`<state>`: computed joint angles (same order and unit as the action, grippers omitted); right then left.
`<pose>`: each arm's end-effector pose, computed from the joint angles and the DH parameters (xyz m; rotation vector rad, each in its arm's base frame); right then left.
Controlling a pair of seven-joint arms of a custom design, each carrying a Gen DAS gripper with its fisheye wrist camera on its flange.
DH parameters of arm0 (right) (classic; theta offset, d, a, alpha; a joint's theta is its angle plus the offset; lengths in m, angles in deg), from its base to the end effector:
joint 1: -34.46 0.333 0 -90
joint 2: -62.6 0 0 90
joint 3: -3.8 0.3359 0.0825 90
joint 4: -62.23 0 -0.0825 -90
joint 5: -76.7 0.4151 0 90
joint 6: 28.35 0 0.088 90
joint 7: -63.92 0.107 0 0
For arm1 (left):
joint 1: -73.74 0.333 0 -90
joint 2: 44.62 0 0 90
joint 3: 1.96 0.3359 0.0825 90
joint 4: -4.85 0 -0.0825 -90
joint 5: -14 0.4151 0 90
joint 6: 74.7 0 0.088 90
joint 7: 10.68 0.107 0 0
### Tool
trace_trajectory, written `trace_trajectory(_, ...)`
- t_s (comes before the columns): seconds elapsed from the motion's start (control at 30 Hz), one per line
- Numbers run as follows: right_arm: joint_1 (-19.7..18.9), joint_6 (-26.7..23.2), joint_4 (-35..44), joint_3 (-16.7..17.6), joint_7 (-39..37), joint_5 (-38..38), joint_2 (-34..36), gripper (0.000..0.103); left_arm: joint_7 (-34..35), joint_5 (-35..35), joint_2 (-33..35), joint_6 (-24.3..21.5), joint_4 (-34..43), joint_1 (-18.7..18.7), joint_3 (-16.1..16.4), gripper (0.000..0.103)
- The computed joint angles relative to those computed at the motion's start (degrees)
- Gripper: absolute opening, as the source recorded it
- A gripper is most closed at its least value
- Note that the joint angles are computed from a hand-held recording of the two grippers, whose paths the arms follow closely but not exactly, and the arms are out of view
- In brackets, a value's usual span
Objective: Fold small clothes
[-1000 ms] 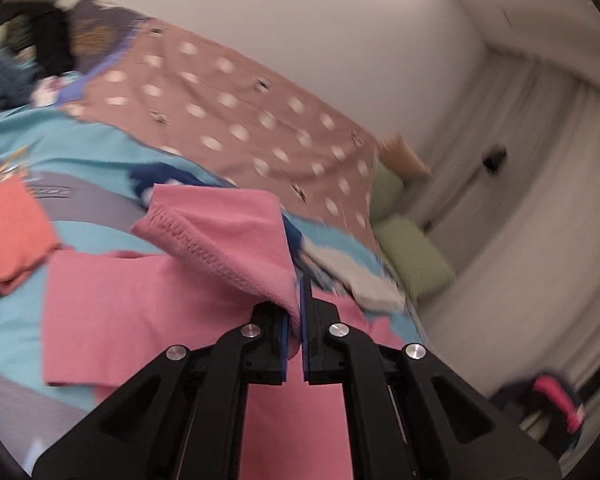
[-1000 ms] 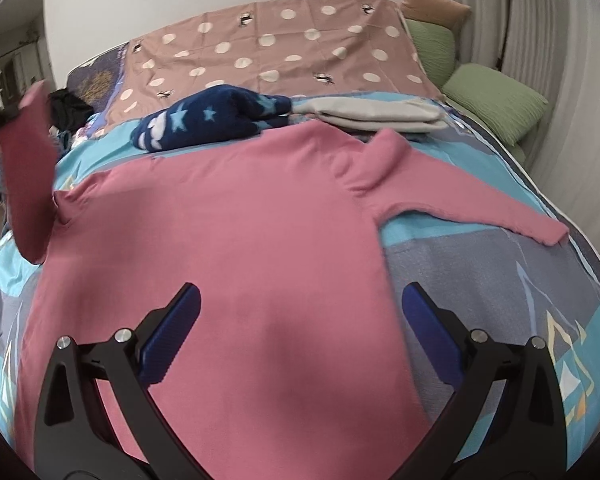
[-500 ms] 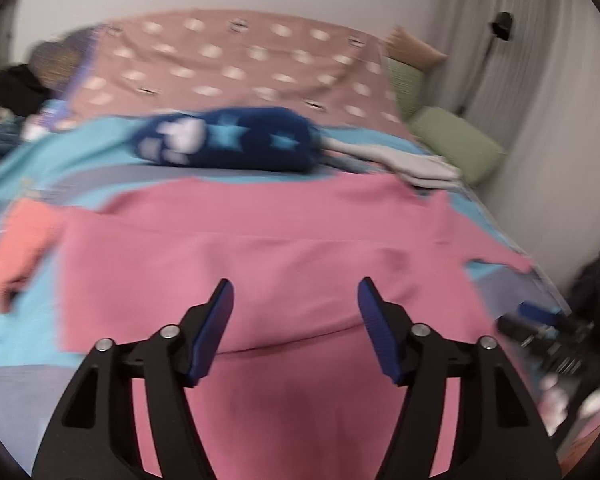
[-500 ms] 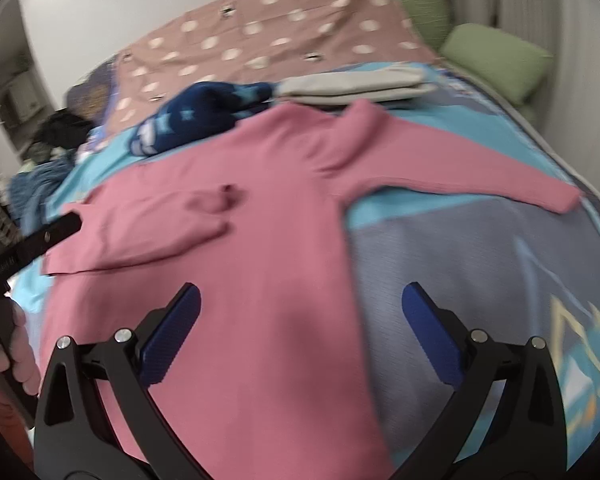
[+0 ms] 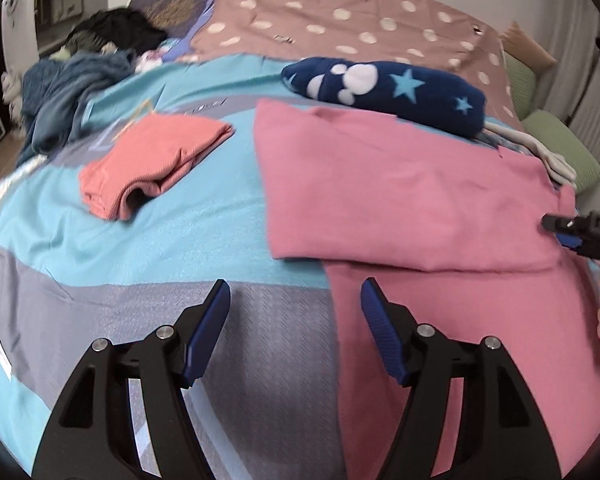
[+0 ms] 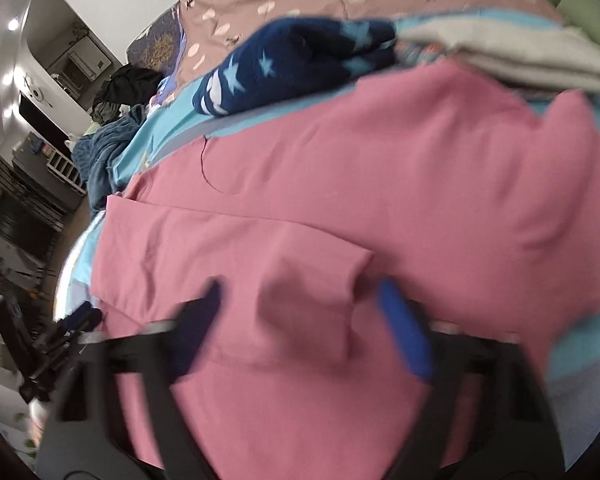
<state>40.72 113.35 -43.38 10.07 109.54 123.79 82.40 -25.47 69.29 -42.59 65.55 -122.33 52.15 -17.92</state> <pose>0.6766 0.1424 0.3703 -2.0511 1.3743 0.0996 0.4567 -0.3496 0.3801 -2.1785 1.3417 -0.6033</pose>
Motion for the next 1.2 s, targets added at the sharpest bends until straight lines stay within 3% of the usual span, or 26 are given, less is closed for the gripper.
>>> trace_trajectory(0.03,0.60,0.05,0.58,-0.43,1.65,-1.51,0.20,0.004,-0.18,0.12,0.02,0.72,-0.21,0.21,0.21,0.068)
trace_trajectory(0.1,-2.61,-6.26,2.11,1.37,-1.08,4.28,-0.05,0.004,0.58,0.09,0.51,0.30,0.25,0.40,0.37,0.068)
trace_trajectory(0.17,-4.26,-5.56,-0.30,2.04,-7.95,13.20,-3.92,0.004,2.29,-0.25,1.79,-0.91,1.73,0.40,0.53,0.068)
trace_trajectory(0.23,-3.85,-1.02,-2.81,0.94,-11.88,18.70,-7.83,0.004,3.02,-0.45,2.90,-1.76,2.95,0.20,0.75,0.068)
trace_trajectory(0.33,-0.96,9.33,-2.90,-1.52,-9.54,15.41,-8.20,0.005,3.16,-0.24,3.72,-2.16,3.90,-0.07,1.20,0.068)
trace_trajectory(0.37,-0.30,9.92,-1.23,-2.55,-6.29,10.74,-6.19,0.006,3.08,-0.24,3.86,-2.26,4.07,-0.14,1.33,0.068)
trace_trajectory(0.47,-1.50,0.55,4.28,-3.91,3.09,2.71,-0.35,0.015,2.83,-0.28,3.99,-2.35,4.24,-0.25,1.62,0.068)
trace_trajectory(0.5,-1.35,0.71,4.57,-4.04,5.36,0.58,0.50,0.019,2.69,-0.25,3.89,-2.26,4.12,-0.27,1.67,0.068)
trace_trajectory(0.53,-1.11,1.94,4.37,-4.14,7.11,-1.31,1.05,0.030,2.57,-0.29,3.80,-2.33,4.05,-0.29,1.69,0.068)
trace_trajectory(0.57,-1.53,3.25,3.54,-3.68,7.12,-1.48,0.84,0.039,2.56,-0.41,3.82,-2.54,4.13,-0.32,1.68,0.068)
trace_trajectory(0.7,-3.13,6.05,0.33,-2.11,5.72,-0.31,-1.29,0.045,3.51,-0.82,4.24,-3.30,4.87,-0.42,1.64,0.068)
trace_trajectory(0.77,-3.19,7.45,0.02,-2.09,4.50,-1.02,-1.20,0.052,3.95,-0.58,4.68,-3.35,5.44,-0.49,1.73,0.068)
trace_trajectory(0.9,-1.65,11.72,-1.76,-3.27,6.51,-6.54,-2.20,0.055,4.46,-0.24,5.67,-2.19,6.48,-0.43,2.22,0.068)
trace_trajectory(1.0,-2.29,13.40,-2.88,-1.67,4.47,-4.85,-3.86,0.056,2.46,0.51,5.43,0.03,5.82,-0.13,2.79,0.068)
trace_trajectory(1.1,-1.70,11.89,-3.05,0.85,-3.58,-2.05,-6.07,0.056,-2.03,2.83,4.35,1.89,4.15,0.00,3.11,0.063)
trace_trajectory(1.2,1.86,6.09,0.30,2.20,-7.66,-4.39,-5.68,0.061,-8.67,6.43,2.75,4.43,1.89,0.44,3.13,0.054)
